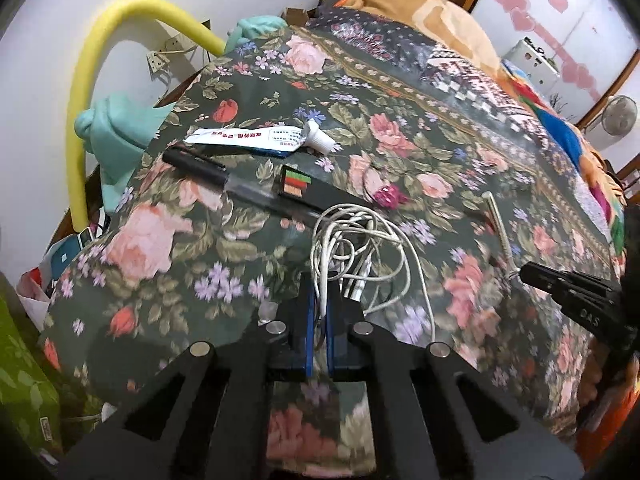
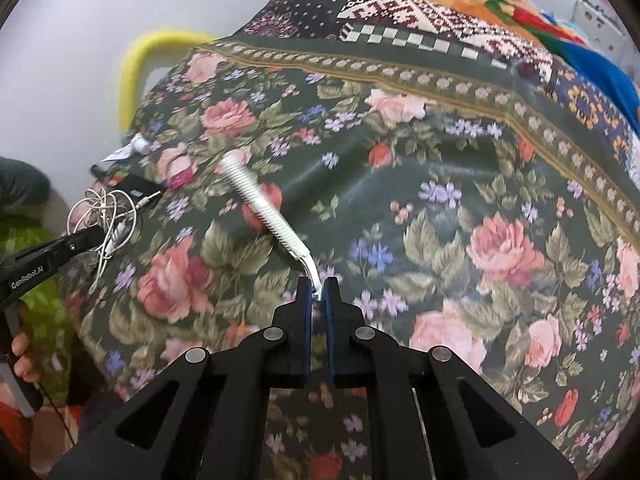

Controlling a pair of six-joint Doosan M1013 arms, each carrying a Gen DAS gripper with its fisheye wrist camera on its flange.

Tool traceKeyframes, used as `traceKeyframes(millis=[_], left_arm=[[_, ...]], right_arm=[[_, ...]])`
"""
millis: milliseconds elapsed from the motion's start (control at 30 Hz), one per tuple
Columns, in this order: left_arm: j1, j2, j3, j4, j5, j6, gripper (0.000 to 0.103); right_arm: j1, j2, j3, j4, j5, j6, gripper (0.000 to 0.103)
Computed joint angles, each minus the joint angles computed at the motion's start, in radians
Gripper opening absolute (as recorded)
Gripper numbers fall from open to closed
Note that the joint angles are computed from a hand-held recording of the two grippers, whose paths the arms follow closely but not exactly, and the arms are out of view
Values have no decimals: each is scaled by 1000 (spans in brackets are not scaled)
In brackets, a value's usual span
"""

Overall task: Collect trash
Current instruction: 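Grasp the white metal coil tool with the right tool while the left tool grasps the white earphones, then lift the earphones with the left tool while the right tool lifts the coil tool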

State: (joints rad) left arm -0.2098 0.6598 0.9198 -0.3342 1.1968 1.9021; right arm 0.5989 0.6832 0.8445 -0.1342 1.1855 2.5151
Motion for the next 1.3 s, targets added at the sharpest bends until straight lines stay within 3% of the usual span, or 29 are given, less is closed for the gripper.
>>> traceKeyframes(millis=[100, 167, 233, 267, 333, 467, 567, 600, 633, 667, 700, 800, 967, 1167, 1300], left_arm=[[3, -30, 36, 0, -24, 16, 3], [3, -46, 54, 8, -38, 27, 3], [2, -57, 70, 16, -50, 32, 3], [2, -63, 79, 19, -55, 31, 3], [2, -68, 88, 25, -60, 25, 3], [-4, -78, 106, 59, -79, 6, 3], [-6, -86, 119, 69, -92, 4, 3], [-7, -89, 123, 74, -96, 4, 3], [-7, -91, 125, 76, -97, 5, 3], [-8, -93, 127, 80, -100, 5, 3], [-8, -95, 129, 80, -102, 5, 3], [-8, -104, 136, 77, -111, 9, 3], [0, -128, 155, 64, -132, 6, 3], [17, -170, 184, 45, -167, 13, 3], [39, -205, 210, 30, -204, 19, 3]], right_arm=[[-5, -18, 22, 46, -24, -50, 12], [1, -16, 6, 12, -9, -76, 36], [9, -13, -8, -32, -9, -90, 48], [10, -7, -20, -42, -8, -105, 48], [4, 14, -53, -36, 16, -132, 48], [-5, 82, -138, -53, 158, -81, 48], [4, 78, -114, -101, 144, -30, 46], [8, 79, -114, -120, 149, -17, 43], [12, 80, -116, -140, 159, -6, 32], [15, 80, -115, -155, 167, 3, 14], [13, 72, -101, -151, 160, 13, 9], [-1, 30, -30, -99, 90, 54, 9], [8, -13, 12, -116, 50, 94, 9], [48, -15, -50, -189, 58, 83, 9], [77, 17, -150, -222, 65, 32, 9]])
